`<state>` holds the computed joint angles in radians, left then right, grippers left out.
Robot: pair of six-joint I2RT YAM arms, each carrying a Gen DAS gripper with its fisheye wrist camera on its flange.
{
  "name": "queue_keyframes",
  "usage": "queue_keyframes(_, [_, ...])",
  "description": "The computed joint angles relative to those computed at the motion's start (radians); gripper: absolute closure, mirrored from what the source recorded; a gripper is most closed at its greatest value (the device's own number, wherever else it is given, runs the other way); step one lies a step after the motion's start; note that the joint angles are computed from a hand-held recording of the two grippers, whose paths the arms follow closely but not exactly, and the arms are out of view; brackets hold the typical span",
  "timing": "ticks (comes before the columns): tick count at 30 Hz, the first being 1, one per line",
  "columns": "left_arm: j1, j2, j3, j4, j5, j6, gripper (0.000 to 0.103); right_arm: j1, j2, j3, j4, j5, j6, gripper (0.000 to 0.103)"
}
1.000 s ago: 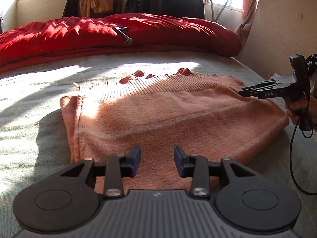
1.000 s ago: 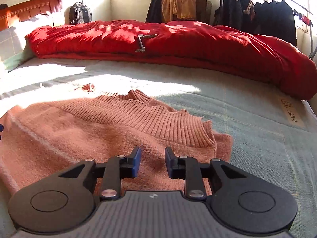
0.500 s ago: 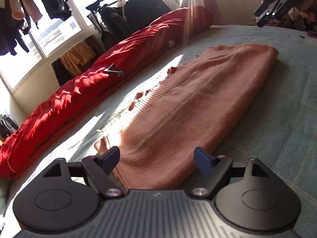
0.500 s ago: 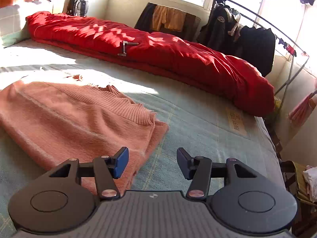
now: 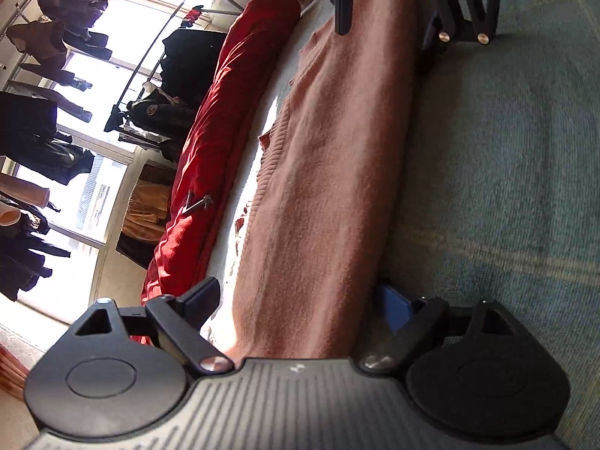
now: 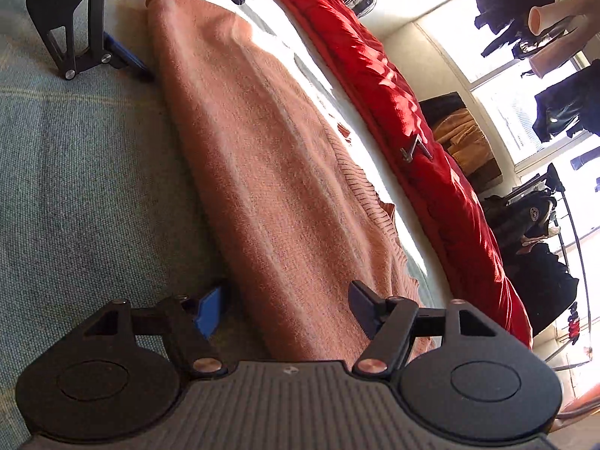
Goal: Fold clothes
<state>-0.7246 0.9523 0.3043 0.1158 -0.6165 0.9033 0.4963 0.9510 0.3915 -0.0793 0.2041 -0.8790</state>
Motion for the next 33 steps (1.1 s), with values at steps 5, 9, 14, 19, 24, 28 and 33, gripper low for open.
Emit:
queue_keyframes(5, [-0.005, 0.158, 0.031, 0.171, -0.014, 0.035, 0.011, 0.057, 0.156, 0.020, 0.183, 0.061, 0.020, 0.024])
queue_keyframes(9, [0.055, 0.068, -0.005, 0.137, -0.005, 0.075, 0.009, 0.018, 0.102, -0.018, 0.192, 0.060, -0.045, 0.023])
queue_keyframes(14, [0.186, -0.072, -0.072, 0.082, 0.009, 0.152, 0.009, -0.230, -0.033, -0.099, 0.187, -0.015, -0.235, 0.023])
queue_keyframes(19, [0.113, 0.099, -0.053, 0.251, -0.043, 0.200, 0.010, -0.260, 0.046, -0.114, 0.312, -0.019, -0.264, 0.023])
queue_keyframes(24, [0.093, 0.160, 0.014, 0.186, -0.037, 0.173, 0.030, -0.161, 0.202, -0.082, 0.444, 0.041, -0.240, 0.042])
queue_keyframes(28, [0.071, 0.107, 0.022, 0.010, -0.025, 0.119, 0.091, -0.176, 0.127, -0.095, 0.353, 0.009, -0.239, 0.086])
queue_keyframes(33, [0.052, 0.055, 0.027, -0.033, -0.049, 0.112, 0.093, -0.152, 0.070, -0.080, 0.270, 0.033, -0.228, 0.092])
